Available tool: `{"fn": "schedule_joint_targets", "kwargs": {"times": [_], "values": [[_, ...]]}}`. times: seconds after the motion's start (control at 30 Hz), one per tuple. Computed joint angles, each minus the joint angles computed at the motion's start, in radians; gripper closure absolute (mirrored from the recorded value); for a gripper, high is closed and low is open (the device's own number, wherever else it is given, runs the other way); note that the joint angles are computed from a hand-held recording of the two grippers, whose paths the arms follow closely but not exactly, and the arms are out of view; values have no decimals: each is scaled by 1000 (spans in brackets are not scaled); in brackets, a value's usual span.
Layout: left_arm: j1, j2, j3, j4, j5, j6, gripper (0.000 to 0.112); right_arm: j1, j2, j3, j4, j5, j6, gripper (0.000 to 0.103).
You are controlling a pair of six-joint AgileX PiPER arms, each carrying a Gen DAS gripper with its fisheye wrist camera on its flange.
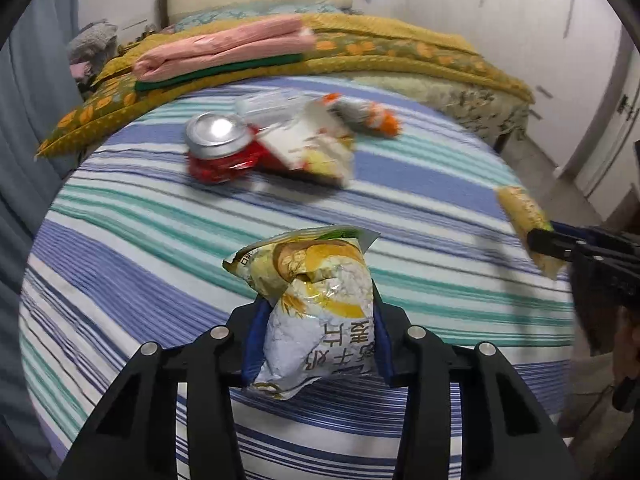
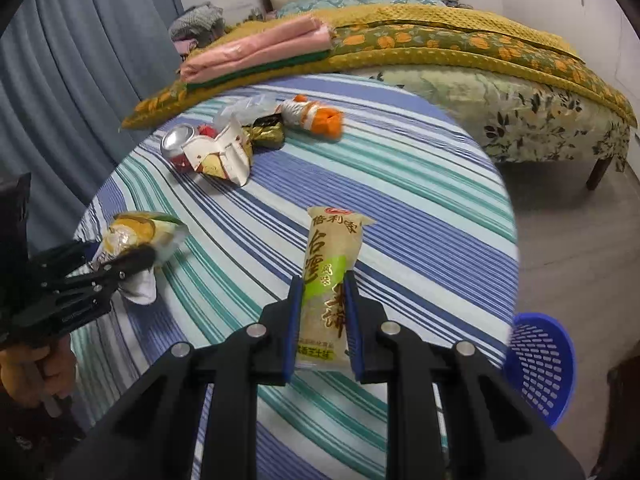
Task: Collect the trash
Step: 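Grasp the white chip bag with the left tool while the right tool grasps the snack bar, then carry the chip bag and snack bar over the wastebasket with both tools, then open both tools to drop the chip bag and snack bar in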
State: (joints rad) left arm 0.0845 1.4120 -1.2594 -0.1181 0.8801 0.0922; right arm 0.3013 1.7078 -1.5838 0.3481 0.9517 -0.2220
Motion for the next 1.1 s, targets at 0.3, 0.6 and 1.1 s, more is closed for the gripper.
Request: {"fn": "schedule_joint_targets", "kwargs": {"times": [0.3,0.6,1.1], "values": [[-327,47,-130,2,34,-176,70,-304,-100,97,40,51,-192,84],[-656,352,-446,68,57,-343,69,-574,-48,148,31,17,-345,84],[-781,861,-973,66,176,-378,64,-787,124,69,167,42,-444,81]]}}
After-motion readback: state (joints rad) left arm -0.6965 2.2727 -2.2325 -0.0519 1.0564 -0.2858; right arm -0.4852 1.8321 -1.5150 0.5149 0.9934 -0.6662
